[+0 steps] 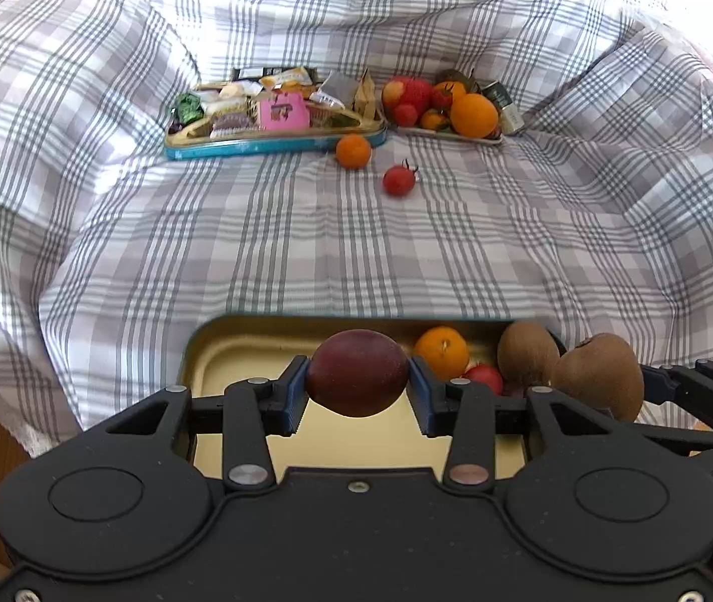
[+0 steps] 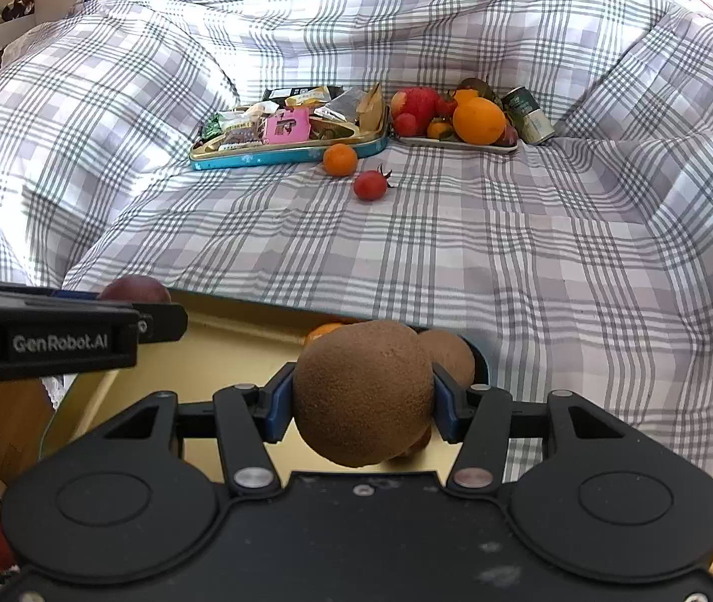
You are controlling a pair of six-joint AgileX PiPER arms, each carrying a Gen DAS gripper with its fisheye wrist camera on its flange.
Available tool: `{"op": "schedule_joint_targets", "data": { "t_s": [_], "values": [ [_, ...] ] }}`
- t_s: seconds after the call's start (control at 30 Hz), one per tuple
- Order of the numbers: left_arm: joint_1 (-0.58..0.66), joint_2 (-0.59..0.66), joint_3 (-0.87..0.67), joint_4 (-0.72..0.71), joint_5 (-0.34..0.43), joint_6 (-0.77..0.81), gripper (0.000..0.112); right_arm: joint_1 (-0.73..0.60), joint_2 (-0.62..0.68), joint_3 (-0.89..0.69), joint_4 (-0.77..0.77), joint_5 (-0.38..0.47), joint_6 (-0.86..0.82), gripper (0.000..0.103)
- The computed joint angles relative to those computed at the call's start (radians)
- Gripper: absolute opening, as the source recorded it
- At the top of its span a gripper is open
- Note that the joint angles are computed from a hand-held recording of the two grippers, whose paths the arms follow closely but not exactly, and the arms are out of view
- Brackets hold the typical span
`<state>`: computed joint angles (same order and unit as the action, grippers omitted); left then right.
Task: Organize fruits
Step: 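Carry the plum and kiwi over the gold tray with both tools, then open both tools to drop the plum and kiwi into the tray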
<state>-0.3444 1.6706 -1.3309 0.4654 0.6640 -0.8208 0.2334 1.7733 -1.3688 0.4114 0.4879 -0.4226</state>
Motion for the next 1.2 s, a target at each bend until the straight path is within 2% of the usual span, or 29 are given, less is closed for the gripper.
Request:
{"op": "schedule_joint_targets", "data": {
  "t_s": [0.3,0.87,1.2],
  "values": [
    [-0.023,-0.037,0.082,0.029,-0.013,-0.109,0.050,-0.006,-0.056,0.084,0.035,-0.002,-0.060,0.055],
    [-0.003,-0.001,0.076,-0.039,-0.011,-0.085,0.051,-0.001,-0.028,0.056,0.000,0.052,-0.011,0.055],
    [-0.012,-0.011,0.085,-0.010,-0.021,-0.113,0.048,-0.004,-0.008,0.026,-0.004,0.103,-0.016,0.056]
  ]
}}
